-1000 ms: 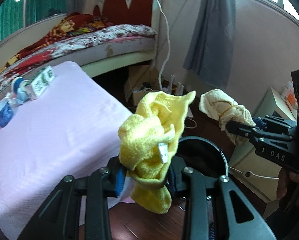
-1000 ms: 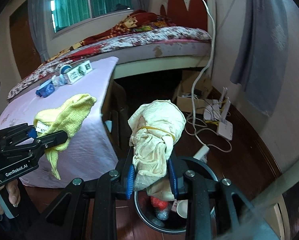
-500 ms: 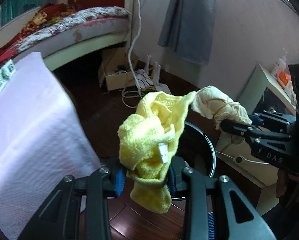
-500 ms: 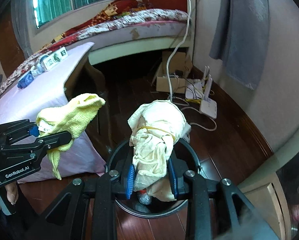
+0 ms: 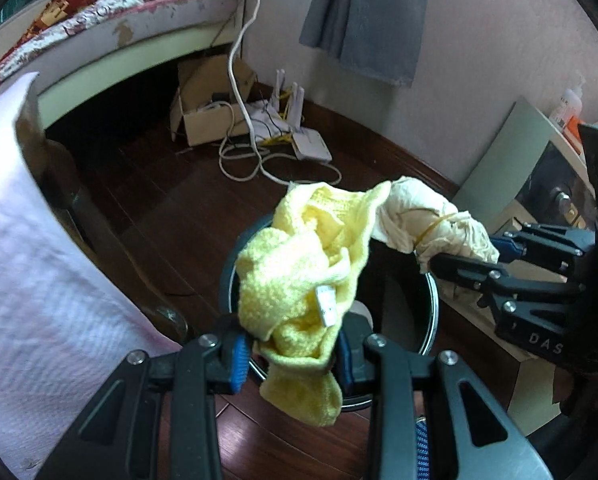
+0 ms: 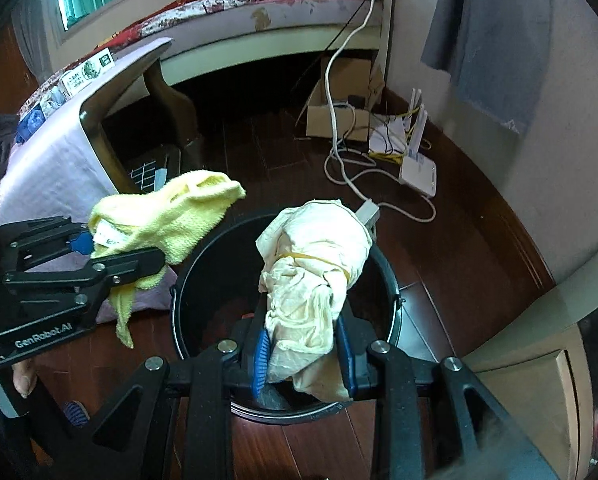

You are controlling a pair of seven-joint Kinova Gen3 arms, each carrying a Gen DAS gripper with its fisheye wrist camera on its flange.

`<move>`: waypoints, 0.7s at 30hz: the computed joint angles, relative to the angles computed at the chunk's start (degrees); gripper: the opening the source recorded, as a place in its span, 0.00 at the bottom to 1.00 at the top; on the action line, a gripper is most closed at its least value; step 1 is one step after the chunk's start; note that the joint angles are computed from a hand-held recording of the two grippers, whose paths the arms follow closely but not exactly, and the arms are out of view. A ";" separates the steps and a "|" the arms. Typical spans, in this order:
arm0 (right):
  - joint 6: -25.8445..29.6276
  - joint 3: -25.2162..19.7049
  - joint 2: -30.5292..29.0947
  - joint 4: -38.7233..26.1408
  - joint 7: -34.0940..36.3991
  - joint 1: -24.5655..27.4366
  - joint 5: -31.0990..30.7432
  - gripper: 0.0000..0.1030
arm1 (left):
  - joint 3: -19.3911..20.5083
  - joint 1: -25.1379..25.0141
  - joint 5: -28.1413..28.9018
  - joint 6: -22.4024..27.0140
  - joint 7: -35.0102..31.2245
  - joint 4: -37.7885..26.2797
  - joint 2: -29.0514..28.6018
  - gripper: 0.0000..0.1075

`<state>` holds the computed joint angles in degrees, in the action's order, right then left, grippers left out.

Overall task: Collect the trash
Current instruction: 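Carry the yellow and beige cloths with both tools over the black bin, then open both tools to drop the cloths into the bin, then move both open tools back over the table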

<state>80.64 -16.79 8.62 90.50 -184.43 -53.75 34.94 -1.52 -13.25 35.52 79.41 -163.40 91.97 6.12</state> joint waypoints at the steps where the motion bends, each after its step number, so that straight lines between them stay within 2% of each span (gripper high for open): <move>1: -1.06 0.17 -0.02 0.44 0.47 0.54 -0.55 0.30 | 0.20 0.27 -0.46 0.24 0.22 -0.18 0.39 0.33; 2: -2.64 0.42 -0.09 1.04 0.89 1.13 -1.23 0.30 | 0.42 0.52 -0.77 0.64 0.49 -0.43 0.88 0.35; 4: -3.96 0.00 0.95 0.53 4.01 3.71 -4.01 0.32 | 0.73 0.78 -1.55 1.23 1.10 -0.67 1.66 0.50; 5: -3.22 1.27 2.19 -0.01 5.39 3.57 -5.47 0.40 | 0.71 0.91 -1.85 0.25 1.65 -0.26 1.43 0.71; 6: -1.95 2.29 3.19 -0.58 5.85 3.30 -6.68 0.64 | 0.58 0.97 -2.10 -1.21 2.24 0.34 0.96 0.86; 7: -1.61 2.25 3.51 -0.38 5.38 3.62 -7.06 0.75 | 0.37 1.03 -2.45 -3.14 2.94 1.13 0.38 0.90; 8: -0.99 2.64 3.69 -0.16 4.91 3.55 -7.38 0.81 | 0.30 1.33 -3.33 -4.80 4.06 1.49 0.02 0.93; 10: 0.65 3.16 4.02 -0.66 4.97 3.58 -8.16 0.84 | 0.05 1.39 -4.06 -7.36 4.90 2.28 -0.52 0.93; 12: 2.09 3.36 4.02 -1.17 4.56 3.10 -7.43 0.96 | -0.24 1.14 -4.29 -8.96 5.01 2.75 -0.76 0.93; 13: 3.35 3.45 4.36 -1.89 4.42 2.70 -6.71 0.99 | -0.35 1.03 -4.19 -9.96 4.99 3.31 -1.04 0.93; 21: 4.59 3.81 5.76 -4.72 6.31 1.60 -4.60 1.00 | -1.59 -0.52 -2.95 -10.61 3.40 3.92 -2.40 0.93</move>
